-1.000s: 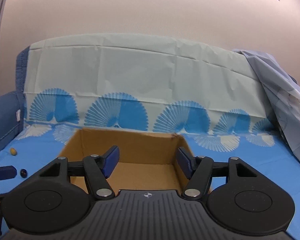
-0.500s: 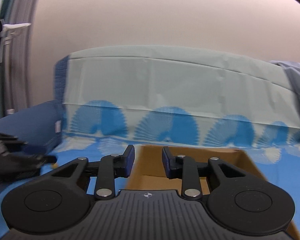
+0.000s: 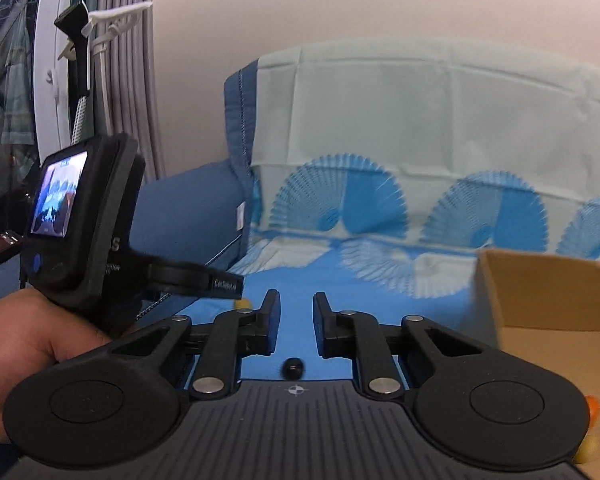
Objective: Organize fruits
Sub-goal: 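Raise both open tools from the box and swing toward the remaining fruits, then close the right tool on a dark plum while the left tool grasps the yellow-green fruit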
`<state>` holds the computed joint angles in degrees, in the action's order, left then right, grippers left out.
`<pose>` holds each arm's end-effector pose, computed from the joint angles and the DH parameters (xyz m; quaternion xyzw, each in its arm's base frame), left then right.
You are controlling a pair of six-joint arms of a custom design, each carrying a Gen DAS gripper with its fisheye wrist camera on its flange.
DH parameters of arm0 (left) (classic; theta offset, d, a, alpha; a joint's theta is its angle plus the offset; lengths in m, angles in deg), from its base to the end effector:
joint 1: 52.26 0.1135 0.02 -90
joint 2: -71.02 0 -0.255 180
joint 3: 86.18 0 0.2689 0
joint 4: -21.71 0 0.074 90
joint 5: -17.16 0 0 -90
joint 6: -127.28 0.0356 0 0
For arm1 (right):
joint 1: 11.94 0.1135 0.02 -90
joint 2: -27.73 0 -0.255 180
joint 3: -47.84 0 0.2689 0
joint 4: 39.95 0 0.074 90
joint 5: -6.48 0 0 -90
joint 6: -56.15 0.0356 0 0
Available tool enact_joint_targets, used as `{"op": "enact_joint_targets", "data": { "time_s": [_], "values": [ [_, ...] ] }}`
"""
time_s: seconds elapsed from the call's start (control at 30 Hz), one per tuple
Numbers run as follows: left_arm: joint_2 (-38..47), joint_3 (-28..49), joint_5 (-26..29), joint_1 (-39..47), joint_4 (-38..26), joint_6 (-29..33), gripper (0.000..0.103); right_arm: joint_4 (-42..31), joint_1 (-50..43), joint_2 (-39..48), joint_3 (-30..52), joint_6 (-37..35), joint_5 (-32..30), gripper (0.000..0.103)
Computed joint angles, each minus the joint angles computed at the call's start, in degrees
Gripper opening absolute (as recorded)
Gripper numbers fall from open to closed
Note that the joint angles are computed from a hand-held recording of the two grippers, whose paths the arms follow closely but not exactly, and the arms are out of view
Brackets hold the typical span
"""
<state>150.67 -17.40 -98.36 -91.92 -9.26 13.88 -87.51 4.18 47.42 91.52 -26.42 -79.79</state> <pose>0.2541 -0.1907 0.2428 0.0367 0.8942 -0.0362 0.4446 0.1217 0.0328 0.2650 -0.0456 0.8351 0.0851 0.5415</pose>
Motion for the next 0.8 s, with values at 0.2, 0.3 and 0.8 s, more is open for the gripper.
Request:
{"op": "enact_joint_targets", "data": {
  "time_s": [0.2, 0.3, 0.8],
  "values": [
    [2.52, 1.59, 0.28, 2.85, -1.60, -1.64, 0.031, 9.86, 5.47, 14.22, -1.68, 2.01, 5.31, 0.023],
    [4.05, 2.31, -0.29, 3.22, -0.96, -2.27, 0.032, 14.77, 5.53, 22.37, -2.47, 3.11, 5.45, 0.025],
    [18.85, 9.90, 3.91, 8.12, 4.09, -2.57, 0.071, 27.87, 3.49, 45.18, -0.64, 8.16, 5.90, 0.046]
  ]
}}
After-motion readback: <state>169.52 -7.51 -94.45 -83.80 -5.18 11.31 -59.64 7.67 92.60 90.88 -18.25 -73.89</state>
